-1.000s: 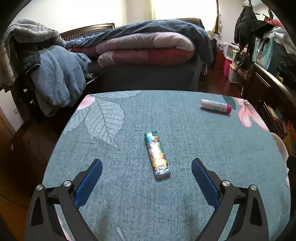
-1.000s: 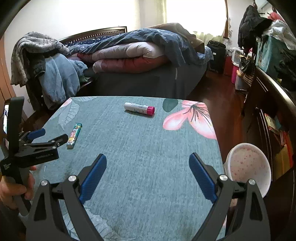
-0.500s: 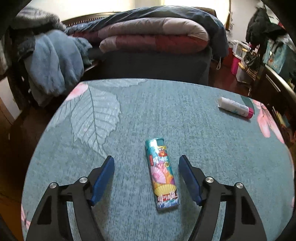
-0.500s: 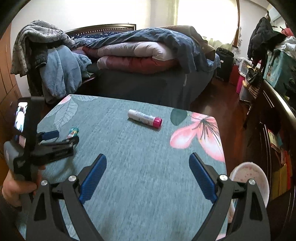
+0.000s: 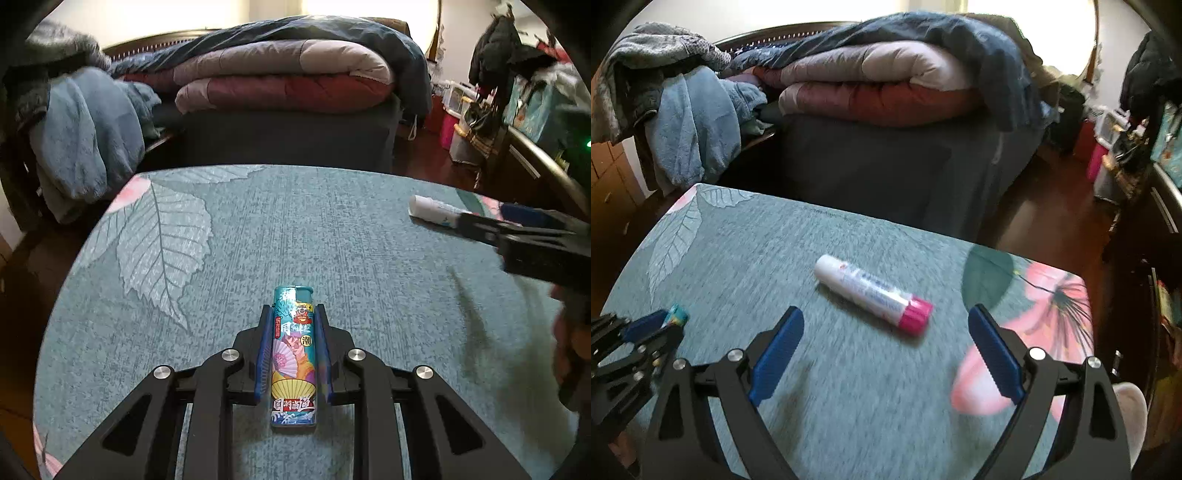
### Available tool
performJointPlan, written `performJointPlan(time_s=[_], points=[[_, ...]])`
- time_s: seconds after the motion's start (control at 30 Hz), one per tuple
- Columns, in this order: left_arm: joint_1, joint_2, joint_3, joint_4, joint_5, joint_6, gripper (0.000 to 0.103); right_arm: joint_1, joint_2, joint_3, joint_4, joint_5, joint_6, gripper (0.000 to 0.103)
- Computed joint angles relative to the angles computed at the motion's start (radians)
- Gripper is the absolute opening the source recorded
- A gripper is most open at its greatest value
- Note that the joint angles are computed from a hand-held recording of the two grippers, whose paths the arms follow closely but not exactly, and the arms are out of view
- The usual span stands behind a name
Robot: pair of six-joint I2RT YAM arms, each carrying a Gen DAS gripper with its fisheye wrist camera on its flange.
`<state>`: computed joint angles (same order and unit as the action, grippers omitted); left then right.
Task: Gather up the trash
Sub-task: 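Grasp the colorful can with the left tool while the right tool grasps the glue stick, then carry the can and glue stick over the wastebasket with both tools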
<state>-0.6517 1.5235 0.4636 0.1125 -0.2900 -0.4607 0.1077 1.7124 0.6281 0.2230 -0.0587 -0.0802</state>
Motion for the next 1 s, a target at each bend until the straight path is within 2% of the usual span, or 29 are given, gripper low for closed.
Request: performJointPlan(time_s=[0.1,0.23,0.3,0.37,0.5,0.57,0.7,0.83,1.0], points=[[0.046,-0.064,-0.033,-0.007,0.060,-0.002,0.022,-0.008,0.077,0.071,-0.016,-0.014,-0.014,0.091],[0.060,-0.150,-0.063,-0.039,0.078,0.000,0.022,-0.018,0.134,0.126,-0.041,-0.039,-0.008,0.088],[0.057,-0.190,-0.068,-0.068,0.076,0.003,0.022,-0.011,0.134,0.122,-0.042,-0.037,-0.018,0.073],[0.047,-0.217,-0.068,-0.094,0.068,0.002,0.022,0.001,0.135,0.117,-0.058,-0.028,-0.033,0.065],[0.018,-0.277,-0.076,-0.139,0.057,-0.019,0.022,0.018,0.101,0.069,-0.048,-0.048,-0.042,0.033],[-0.003,-0.305,-0.076,-0.165,0.043,-0.029,0.022,0.030,0.075,0.044,-0.054,-0.042,-0.046,0.027],[-0.038,-0.375,-0.078,-0.230,0.013,-0.048,0.022,0.065,-0.024,-0.058,-0.042,-0.041,-0.051,0.025],[-0.072,-0.467,-0.086,-0.310,-0.020,-0.074,0.022,0.080,-0.187,-0.178,-0.071,-0.069,-0.016,0.025],[-0.130,-0.588,-0.089,-0.425,-0.074,-0.116,0.022,0.071,-0.508,-0.339,-0.203,-0.126,0.058,0.024]])
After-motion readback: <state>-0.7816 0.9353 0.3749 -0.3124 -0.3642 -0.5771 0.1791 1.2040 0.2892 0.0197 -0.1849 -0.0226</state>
